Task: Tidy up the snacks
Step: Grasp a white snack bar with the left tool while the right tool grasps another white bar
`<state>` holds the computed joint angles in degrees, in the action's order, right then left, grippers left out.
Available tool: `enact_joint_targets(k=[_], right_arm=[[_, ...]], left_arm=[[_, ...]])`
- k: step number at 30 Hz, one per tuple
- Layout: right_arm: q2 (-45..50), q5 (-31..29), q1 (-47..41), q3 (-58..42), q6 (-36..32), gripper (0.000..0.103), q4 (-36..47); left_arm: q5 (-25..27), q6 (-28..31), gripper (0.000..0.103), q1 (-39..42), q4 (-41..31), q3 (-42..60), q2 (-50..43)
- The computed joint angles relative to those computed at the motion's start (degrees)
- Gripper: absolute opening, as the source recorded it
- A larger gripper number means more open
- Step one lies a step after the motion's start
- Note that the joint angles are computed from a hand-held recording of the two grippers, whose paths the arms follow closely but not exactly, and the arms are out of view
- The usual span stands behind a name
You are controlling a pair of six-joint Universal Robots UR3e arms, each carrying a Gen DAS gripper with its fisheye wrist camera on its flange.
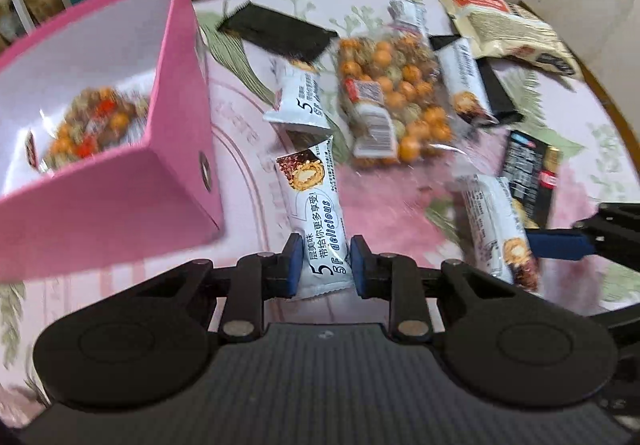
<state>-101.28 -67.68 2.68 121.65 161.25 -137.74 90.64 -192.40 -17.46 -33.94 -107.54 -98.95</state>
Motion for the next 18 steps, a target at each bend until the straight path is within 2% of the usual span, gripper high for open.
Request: enact_joint_targets(k=[2,5,6,8,10,15,18], right_arm=[[0.5,-2.8,1.4,-2.1,-2.3,0.058,3.4],[1.7,-4.8,2.6,-3.4,-2.4,0.061,4.5],[2.0,-4.5,2.5,-3.5,-1.5,0.063,4.3],[2.6,-3.2,1.8,-3.6,0.1,0.067,4.6],[3.3,-2.4,1.5,-3.7,2.5,0.074,4.1],[6.7,0.9,0.5,-3.4,9.7,0.077,-1.1],[9.7,3.5,-0.7,-2.5,14.3,0.076,-5.1]], left_arm=[[-2.5,0.0,0.025,1.1,-2.7,0.3,1.2],[-2.4,0.7,0.029,1.2,-3.0,0.6,1.0],[-2.3,1.1,0.03,1.2,-2.6,0.5,0.7],[-2.1,0.7,0.039,1.3,-1.6,0.2,0.3],[-3.1,0.6,0.041,2.2,0.0,-0.5,-0.2],[-4.9,0.1,0.04,3.6,1.9,-0.2,-3.2],[-3.8,-0.9,0.028,3.1,3.1,-0.1,-3.8]])
